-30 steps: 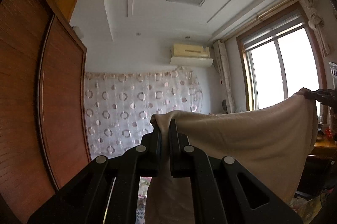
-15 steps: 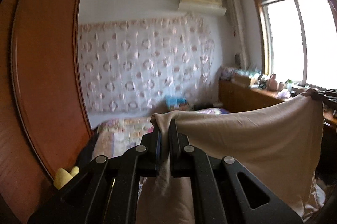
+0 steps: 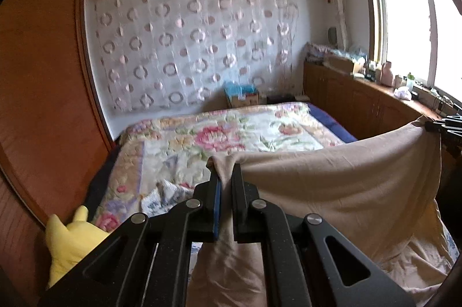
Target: Fold small clothes
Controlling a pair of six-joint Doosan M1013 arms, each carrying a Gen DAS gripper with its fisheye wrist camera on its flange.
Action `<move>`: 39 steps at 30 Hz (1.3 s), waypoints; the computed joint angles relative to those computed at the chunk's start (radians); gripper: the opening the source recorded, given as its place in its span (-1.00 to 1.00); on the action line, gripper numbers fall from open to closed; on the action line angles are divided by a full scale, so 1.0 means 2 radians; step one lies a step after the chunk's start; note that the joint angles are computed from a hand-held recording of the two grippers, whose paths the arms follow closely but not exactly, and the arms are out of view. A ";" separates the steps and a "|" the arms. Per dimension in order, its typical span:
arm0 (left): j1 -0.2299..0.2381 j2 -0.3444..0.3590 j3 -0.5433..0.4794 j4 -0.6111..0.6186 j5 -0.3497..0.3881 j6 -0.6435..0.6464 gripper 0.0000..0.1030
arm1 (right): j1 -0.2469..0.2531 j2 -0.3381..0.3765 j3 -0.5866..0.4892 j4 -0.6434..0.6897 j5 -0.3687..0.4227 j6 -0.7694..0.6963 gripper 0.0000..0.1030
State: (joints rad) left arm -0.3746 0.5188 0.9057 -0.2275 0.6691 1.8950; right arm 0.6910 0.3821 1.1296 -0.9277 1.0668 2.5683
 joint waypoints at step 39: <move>0.004 0.038 -0.022 -0.026 0.110 0.031 -0.16 | -0.030 -0.014 -0.011 0.204 0.059 -0.019 -0.30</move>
